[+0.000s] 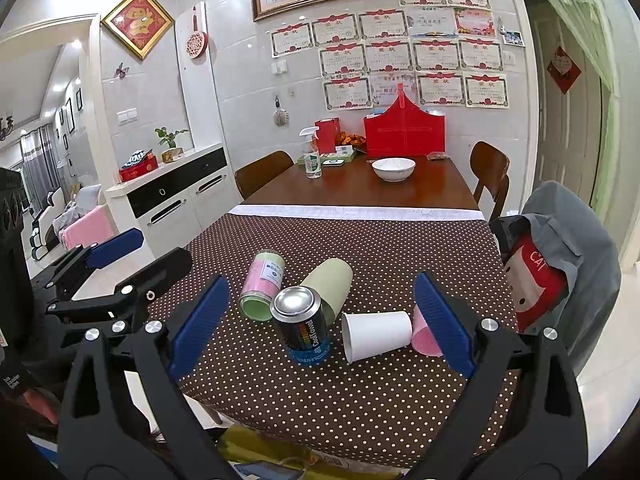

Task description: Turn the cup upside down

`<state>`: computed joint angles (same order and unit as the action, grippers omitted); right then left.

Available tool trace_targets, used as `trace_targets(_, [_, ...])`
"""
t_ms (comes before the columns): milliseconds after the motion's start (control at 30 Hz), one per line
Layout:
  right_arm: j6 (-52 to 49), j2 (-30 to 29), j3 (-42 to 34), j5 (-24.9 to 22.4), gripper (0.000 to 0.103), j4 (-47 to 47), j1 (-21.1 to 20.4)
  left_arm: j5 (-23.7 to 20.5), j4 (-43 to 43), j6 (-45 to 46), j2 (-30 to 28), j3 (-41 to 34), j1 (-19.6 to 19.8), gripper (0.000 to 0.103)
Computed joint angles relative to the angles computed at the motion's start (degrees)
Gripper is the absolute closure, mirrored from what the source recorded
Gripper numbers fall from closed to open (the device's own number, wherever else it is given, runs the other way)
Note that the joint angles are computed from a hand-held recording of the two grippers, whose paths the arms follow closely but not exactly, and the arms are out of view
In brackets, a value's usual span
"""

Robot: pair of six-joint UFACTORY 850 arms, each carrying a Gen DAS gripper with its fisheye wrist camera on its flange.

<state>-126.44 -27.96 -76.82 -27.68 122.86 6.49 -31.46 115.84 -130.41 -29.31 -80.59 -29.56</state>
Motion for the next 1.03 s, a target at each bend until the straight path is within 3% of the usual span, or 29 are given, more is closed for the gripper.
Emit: trace_targets(1033, [0.32,-0.74,-0.7,0.33,0.011,-0.5,0.16,0.66,-1.56,1.14,-0.35,-0.69,0.21,0.02])
